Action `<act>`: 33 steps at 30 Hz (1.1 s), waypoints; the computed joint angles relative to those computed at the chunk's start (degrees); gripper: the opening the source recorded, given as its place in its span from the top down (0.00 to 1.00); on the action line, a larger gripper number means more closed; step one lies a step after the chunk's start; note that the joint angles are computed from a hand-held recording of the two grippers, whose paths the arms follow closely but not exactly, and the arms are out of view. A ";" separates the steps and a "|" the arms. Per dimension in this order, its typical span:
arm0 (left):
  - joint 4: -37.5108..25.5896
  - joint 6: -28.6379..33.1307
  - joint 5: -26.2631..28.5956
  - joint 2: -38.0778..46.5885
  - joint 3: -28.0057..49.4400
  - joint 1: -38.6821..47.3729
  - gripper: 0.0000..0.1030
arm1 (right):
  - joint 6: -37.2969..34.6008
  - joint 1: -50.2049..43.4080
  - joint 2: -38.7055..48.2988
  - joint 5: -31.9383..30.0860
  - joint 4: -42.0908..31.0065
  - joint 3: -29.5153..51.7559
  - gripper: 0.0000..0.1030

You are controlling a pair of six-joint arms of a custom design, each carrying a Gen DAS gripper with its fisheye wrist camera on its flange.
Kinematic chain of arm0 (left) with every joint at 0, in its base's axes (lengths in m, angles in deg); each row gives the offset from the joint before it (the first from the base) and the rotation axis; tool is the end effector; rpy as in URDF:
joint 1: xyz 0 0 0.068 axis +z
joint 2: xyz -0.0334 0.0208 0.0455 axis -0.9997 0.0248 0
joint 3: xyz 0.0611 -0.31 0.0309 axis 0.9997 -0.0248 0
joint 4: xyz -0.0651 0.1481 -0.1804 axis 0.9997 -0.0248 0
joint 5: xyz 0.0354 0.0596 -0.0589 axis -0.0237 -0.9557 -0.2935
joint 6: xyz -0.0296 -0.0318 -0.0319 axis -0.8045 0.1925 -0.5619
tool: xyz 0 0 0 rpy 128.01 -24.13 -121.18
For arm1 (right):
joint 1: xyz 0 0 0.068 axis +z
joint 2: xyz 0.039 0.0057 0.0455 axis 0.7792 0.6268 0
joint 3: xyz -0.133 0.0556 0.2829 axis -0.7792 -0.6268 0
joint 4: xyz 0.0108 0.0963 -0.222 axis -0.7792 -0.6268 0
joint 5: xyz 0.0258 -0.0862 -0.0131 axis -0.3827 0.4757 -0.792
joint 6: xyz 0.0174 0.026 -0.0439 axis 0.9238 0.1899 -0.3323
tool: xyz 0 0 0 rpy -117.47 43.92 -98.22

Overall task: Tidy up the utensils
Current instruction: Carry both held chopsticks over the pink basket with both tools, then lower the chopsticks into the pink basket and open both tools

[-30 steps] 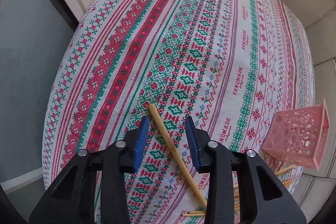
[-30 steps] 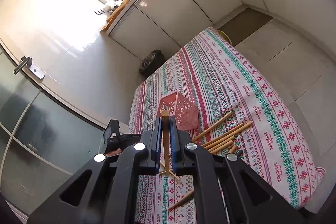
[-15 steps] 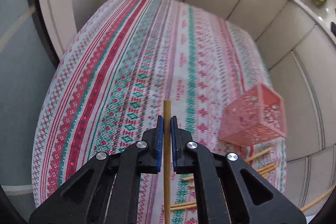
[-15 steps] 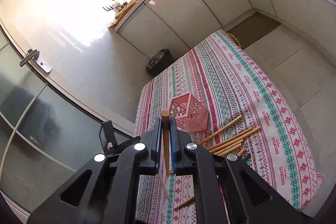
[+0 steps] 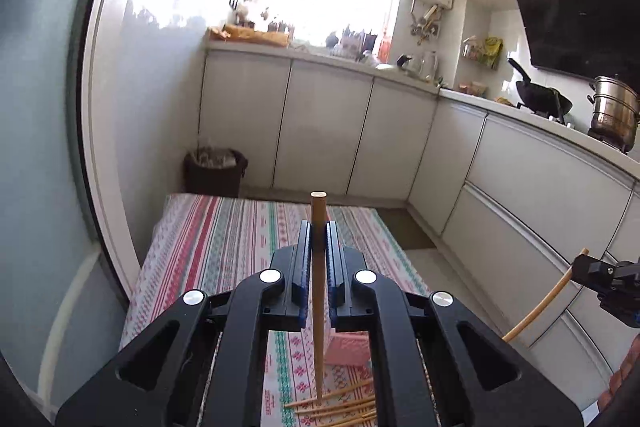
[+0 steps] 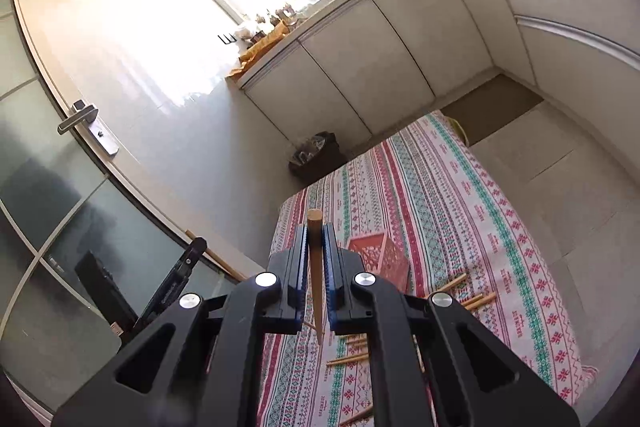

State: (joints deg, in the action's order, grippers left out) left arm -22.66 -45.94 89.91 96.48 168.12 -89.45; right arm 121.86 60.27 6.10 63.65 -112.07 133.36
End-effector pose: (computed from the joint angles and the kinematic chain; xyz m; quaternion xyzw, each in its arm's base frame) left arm 0.3965 -0.0270 0.4569 0.2049 0.7889 -0.2421 0.5263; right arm 0.2408 0.0343 0.4466 0.2954 0.7761 0.2155 0.5138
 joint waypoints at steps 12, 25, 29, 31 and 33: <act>5.11 -4.45 -3.45 4.85 9.55 -7.03 0.94 | -10.07 -7.75 11.40 2.29 -2.89 17.63 0.92; 8.60 -4.66 -8.11 14.50 10.67 -12.67 0.94 | -15.48 -8.23 21.03 2.75 3.62 16.57 0.92; 8.55 -5.28 -7.96 15.63 9.80 -12.35 0.93 | -14.81 -8.13 22.25 2.08 4.23 16.02 0.90; 9.05 -5.93 -7.07 15.62 9.23 -11.74 0.93 | -14.58 -8.01 22.36 2.16 4.18 15.90 0.89; 9.66 -6.39 -6.36 15.14 8.67 -11.17 0.93 | -14.55 -7.88 22.28 2.43 3.94 15.99 0.89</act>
